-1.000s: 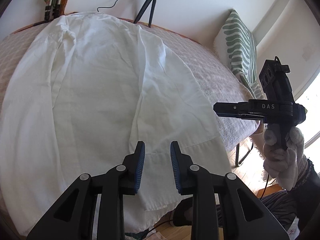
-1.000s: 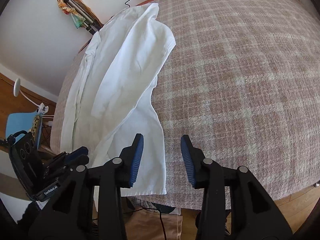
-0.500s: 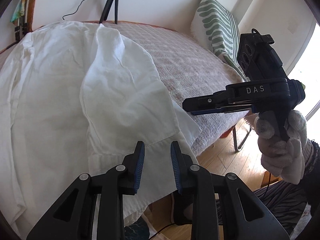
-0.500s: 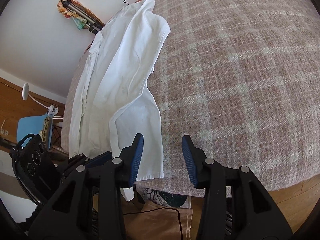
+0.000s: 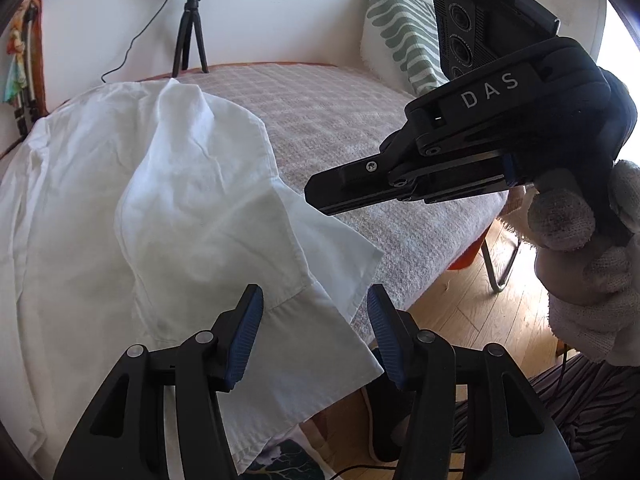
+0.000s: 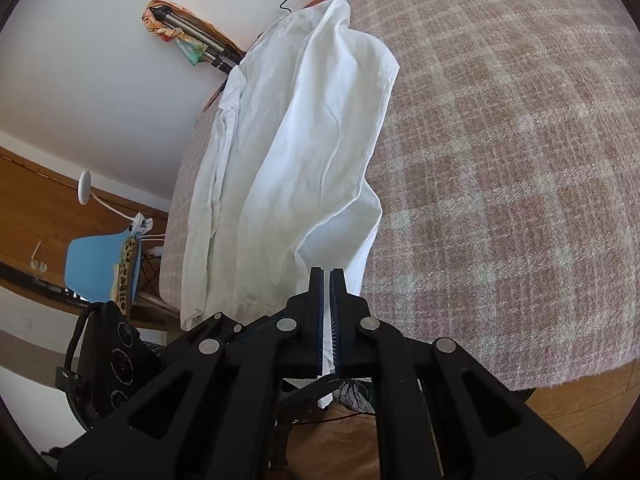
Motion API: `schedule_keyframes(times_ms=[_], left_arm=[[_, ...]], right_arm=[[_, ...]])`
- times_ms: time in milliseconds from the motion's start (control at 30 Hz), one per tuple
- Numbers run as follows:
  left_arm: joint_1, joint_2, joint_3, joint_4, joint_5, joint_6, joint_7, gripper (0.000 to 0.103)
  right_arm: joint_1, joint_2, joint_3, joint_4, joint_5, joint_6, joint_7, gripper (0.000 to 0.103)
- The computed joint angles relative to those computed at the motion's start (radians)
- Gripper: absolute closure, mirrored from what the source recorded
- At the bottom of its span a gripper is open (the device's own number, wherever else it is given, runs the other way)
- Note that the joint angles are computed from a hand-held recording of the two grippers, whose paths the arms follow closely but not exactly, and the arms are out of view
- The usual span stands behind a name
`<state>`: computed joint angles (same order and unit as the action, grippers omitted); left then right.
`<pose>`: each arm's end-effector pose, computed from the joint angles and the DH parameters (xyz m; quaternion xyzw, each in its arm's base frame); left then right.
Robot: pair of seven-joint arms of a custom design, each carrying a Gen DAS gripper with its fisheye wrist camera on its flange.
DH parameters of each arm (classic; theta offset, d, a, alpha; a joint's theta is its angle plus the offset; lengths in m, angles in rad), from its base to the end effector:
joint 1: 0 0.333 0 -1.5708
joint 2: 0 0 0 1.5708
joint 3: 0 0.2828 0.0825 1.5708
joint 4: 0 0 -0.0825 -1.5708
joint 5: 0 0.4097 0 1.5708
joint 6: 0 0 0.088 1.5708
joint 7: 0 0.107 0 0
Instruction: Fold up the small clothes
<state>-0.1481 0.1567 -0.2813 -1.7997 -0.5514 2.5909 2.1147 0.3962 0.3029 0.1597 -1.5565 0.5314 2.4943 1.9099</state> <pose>0.6157 -0.2611 0.4887 -0.4425 0.8141 -0.3691 0.0721 0.6140 0.3622 0.5083 -0.6095 0.6946 0.1238 0.3616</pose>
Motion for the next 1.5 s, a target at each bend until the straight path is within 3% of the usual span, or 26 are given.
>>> schedule_keyframes(times_ms=[133,167,233,267,333,400,467,533,633,733,867,933,967,1067,1167,1233,1267,1367,1500], left_arm=[[-0.018,0.028,0.012,0.019,0.094,0.038,-0.098,0.053],[-0.01,0.032,0.005,0.024,0.082,0.031,-0.094,0.06],[0.015,0.022,-0.014,0.014,0.008,0.022,-0.042,0.06],[0.02,0.017,-0.017,0.011,-0.012,0.013,-0.025,0.06],[0.024,0.004,-0.016,0.001,-0.037,0.0,0.003,0.06],[0.018,-0.012,-0.012,-0.017,-0.05,0.006,0.018,0.057],[0.01,-0.018,-0.007,-0.025,-0.054,0.014,0.02,0.057],[0.004,-0.021,-0.006,-0.032,-0.065,0.017,0.03,0.057],[-0.007,-0.028,0.0,-0.043,-0.046,0.028,0.028,0.057],[-0.014,-0.031,0.003,-0.045,-0.029,0.031,0.031,0.053],[-0.043,-0.006,0.024,-0.03,0.13,0.081,-0.111,0.053],[-0.033,0.016,0.022,-0.009,0.145,0.085,-0.167,0.068],[-0.015,0.028,0.012,0.004,0.106,0.072,-0.167,0.094],[0.037,0.03,-0.018,0.008,-0.051,0.049,-0.116,0.097],[0.048,0.014,-0.018,-0.005,-0.109,0.05,-0.082,0.097],[0.053,0.003,-0.016,-0.011,-0.157,0.046,-0.06,0.097],[0.053,0.003,-0.012,-0.009,-0.169,0.042,-0.06,0.098],[0.053,0.0,-0.004,-0.006,-0.205,0.025,-0.052,0.098],[0.053,0.001,0.005,-0.001,-0.23,0.005,-0.042,0.098]], right_arm=[[0.016,0.019,-0.014,0.035,-0.059,-0.021,0.024,0.098],[0.03,0.021,-0.03,0.044,-0.115,-0.036,0.057,0.098],[0.059,0.014,-0.07,0.048,-0.247,-0.069,0.148,0.095],[0.056,0.017,-0.074,0.053,-0.27,-0.096,0.167,0.089],[0.034,0.006,-0.065,0.023,-0.25,-0.093,0.17,0.053],[0.01,0.006,-0.047,0.008,-0.202,-0.092,0.14,0.052],[-0.007,0.018,-0.028,0.006,-0.147,-0.085,0.096,0.06],[-0.012,0.049,-0.016,0.04,-0.115,-0.107,0.068,0.096],[0.006,0.07,-0.021,0.075,-0.135,-0.116,0.087,0.098],[-0.003,0.04,-0.007,0.04,-0.074,-0.042,0.067,0.099],[-0.015,0.023,0.008,0.026,-0.002,-0.008,0.021,0.099],[-0.015,0.024,0.012,0.028,0.016,-0.008,0.008,0.099],[-0.012,0.026,0.011,0.03,0.015,-0.012,0.006,0.099],[-0.016,0.03,0.015,0.04,0.025,-0.031,-0.031,0.098],[-0.004,0.038,-0.005,0.063,-0.029,-0.051,-0.046,0.087],[0.019,0.029,-0.042,0.05,-0.109,-0.014,0.043,0.052],[0.004,0.027,-0.035,0.04,-0.078,0.015,0.046,0.048],[-0.031,0.073,-0.02,0.082,-0.001,0.06,0.059,0.047],[-0.017,0.256,-0.055,0.331,-0.094,0.002,0.143,0.047]])
